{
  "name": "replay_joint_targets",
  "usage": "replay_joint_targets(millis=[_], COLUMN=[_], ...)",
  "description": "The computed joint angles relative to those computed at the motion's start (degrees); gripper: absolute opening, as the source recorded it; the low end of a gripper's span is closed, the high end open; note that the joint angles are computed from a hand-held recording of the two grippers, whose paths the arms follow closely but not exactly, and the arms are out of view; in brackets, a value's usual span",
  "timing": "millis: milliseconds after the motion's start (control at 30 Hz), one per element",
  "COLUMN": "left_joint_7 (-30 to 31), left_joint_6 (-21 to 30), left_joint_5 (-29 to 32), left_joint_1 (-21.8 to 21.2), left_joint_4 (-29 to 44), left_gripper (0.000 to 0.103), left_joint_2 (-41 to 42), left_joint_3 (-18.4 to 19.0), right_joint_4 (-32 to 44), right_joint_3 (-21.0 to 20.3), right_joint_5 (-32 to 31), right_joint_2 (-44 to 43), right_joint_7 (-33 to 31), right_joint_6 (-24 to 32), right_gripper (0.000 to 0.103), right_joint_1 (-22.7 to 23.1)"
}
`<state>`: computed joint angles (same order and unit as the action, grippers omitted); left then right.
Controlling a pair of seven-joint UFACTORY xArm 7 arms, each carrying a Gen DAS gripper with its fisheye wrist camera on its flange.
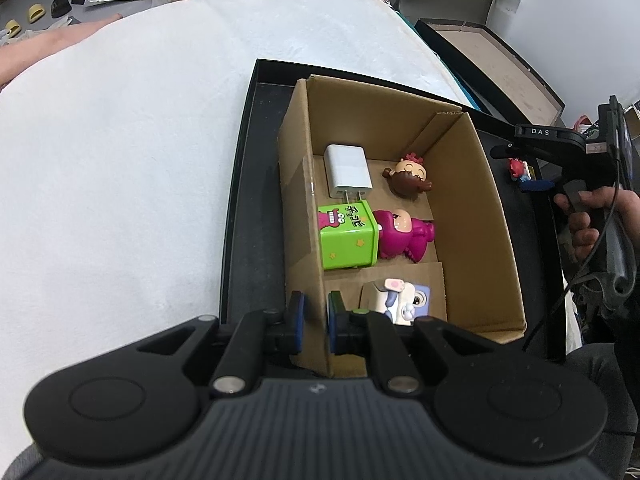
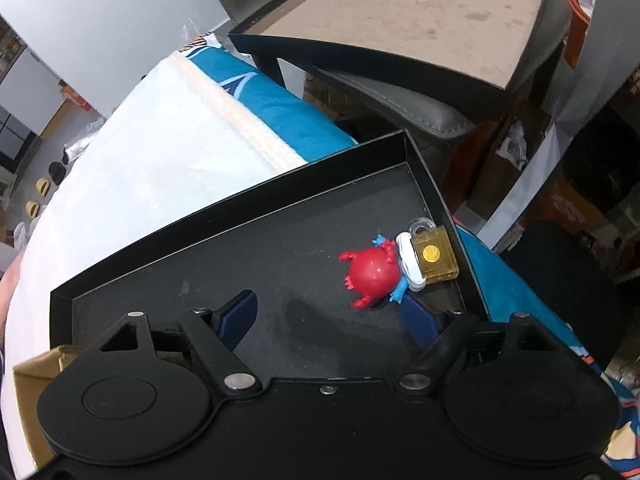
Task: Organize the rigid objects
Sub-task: 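Move the right gripper to the red figure with gold padlock and grasp it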
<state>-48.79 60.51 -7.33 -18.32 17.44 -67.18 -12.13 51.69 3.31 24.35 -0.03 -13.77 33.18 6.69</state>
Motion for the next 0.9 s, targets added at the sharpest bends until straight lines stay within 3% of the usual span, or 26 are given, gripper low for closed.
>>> replay_joint_targets(millis=[100,200,400,667,800,900], left_joint_7=[0.0,-0.1,-0.4,-0.4,-0.5,-0.5], left_joint_6=[0.0,-0.1,-0.3,-0.2,-0.4,-0.4], left_joint_5=[0.1,0.0,0.2,0.3,0.4,0.3], left_joint_1=[0.0,0.0,-0.1,-0.2,0.0,0.0], left_joint_4=[0.0,0.0,0.0,-0.1,-0.4,-0.8], left_gripper=[0.011,0.011,0.011,0.011,0.011,0.011], left_joint_2=[0.0,0.0,0.1,-0.3,-0.6,-1.3], left_joint_3=[0.1,0.0,-0.3,-0.1,0.0,0.2], right_joint_4=[0.3,0.9,2.1,4.6,6.2,6.2], right_joint_3=[-0.1,-0.4,-1.0,-0.3,-0.2,-0.3], right_joint_5=[-2.3,-3.2,3.1,-0.2,-4.3,-8.8], right_joint_2=[0.6,1.2,1.8,3.5,4.9,5.6], right_joint_7=[3.6,7.1,5.1,9.9,16.4,25.4], right_joint_6=[-0.2,0.5,2.9,3.1,2.4,0.8], right_gripper=[0.086,0.087,0.087,0.087,0.086,0.085], right_joint_1=[-0.1,-0.7,-2.4,-2.1,-1.6,-0.8])
